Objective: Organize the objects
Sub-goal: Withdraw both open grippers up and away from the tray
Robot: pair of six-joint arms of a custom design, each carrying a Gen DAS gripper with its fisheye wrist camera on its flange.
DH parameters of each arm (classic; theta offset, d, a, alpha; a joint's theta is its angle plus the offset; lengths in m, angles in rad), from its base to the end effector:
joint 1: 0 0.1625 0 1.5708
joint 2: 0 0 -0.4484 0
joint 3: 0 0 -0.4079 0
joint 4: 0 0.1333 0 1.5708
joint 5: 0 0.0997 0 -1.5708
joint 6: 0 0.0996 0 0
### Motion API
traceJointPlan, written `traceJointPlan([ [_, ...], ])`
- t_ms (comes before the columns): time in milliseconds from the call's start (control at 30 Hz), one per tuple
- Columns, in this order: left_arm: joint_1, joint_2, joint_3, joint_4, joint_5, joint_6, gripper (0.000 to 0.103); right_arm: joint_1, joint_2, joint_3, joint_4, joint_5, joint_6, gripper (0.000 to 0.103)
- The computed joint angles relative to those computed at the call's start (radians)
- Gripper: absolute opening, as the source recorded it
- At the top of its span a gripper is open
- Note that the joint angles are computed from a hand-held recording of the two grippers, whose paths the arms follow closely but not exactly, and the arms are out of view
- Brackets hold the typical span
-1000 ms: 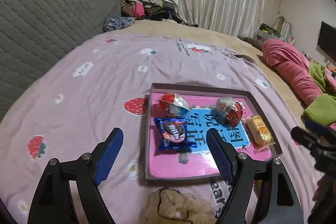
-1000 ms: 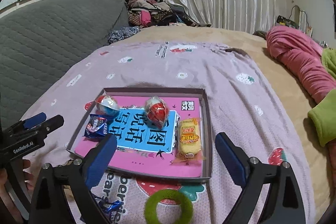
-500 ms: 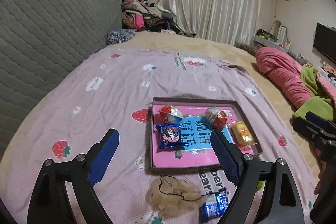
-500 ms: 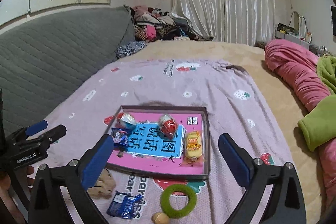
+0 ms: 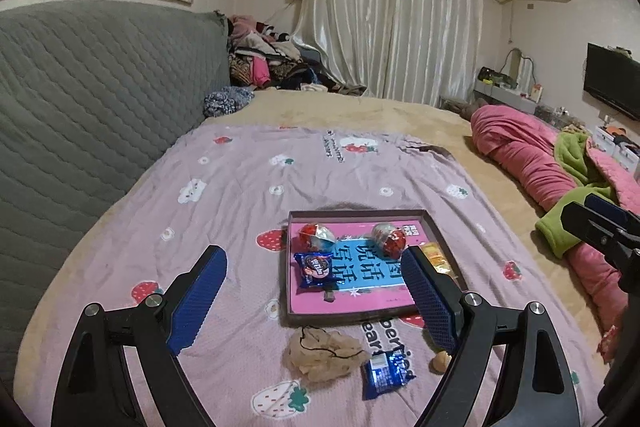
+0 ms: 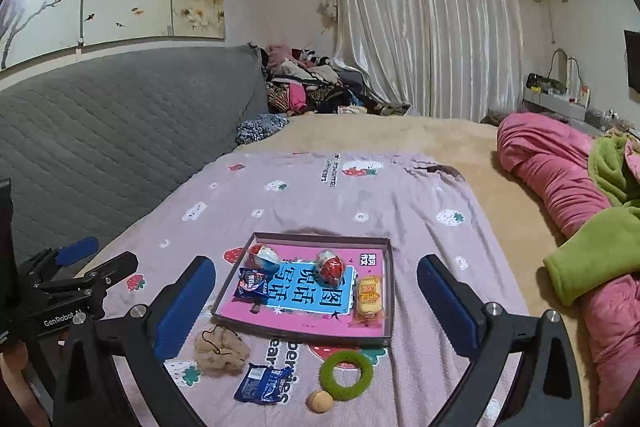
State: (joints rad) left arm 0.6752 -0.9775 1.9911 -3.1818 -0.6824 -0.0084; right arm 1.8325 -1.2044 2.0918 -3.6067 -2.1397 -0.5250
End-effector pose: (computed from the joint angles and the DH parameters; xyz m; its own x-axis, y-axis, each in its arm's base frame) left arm -0.3244 -0.5295 0.1922 -0.7403 0.2151 -0.6369 0.6392 0.5186 -0.5679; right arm 0.2155 -0.4968 0.3214 -0.7611 0.0237 0.6482 -0.5634 0.4712 -0.6786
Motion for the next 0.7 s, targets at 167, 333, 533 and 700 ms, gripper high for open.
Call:
traceJointPlan([
  [167, -0.037, -0.034, 0.027, 0.023, 0.026, -0.014, 0.090, 0.037, -0.025, 0.020, -0.014, -0.021, -0.007, 0.102],
  [333, -0.080, -0.071, 0.058, 0.044, 0.052, -0.038, 0.090, 0.075, -0.049, 0.049, -0.038, -0.042, -0.015, 0.102],
  [533, -0.129, -0.114, 0.108, 0.070, 0.086, -0.072, 0.090, 0.108, -0.080, 0.086, -0.051, -0.070, -0.016, 0.102],
  [700, -0.157, -0.152, 0.155, 0.119, 0.098, -0.122, 0.090, 0.126, -0.104, 0.128, -0.072, -0.093, -0.014, 0.102],
])
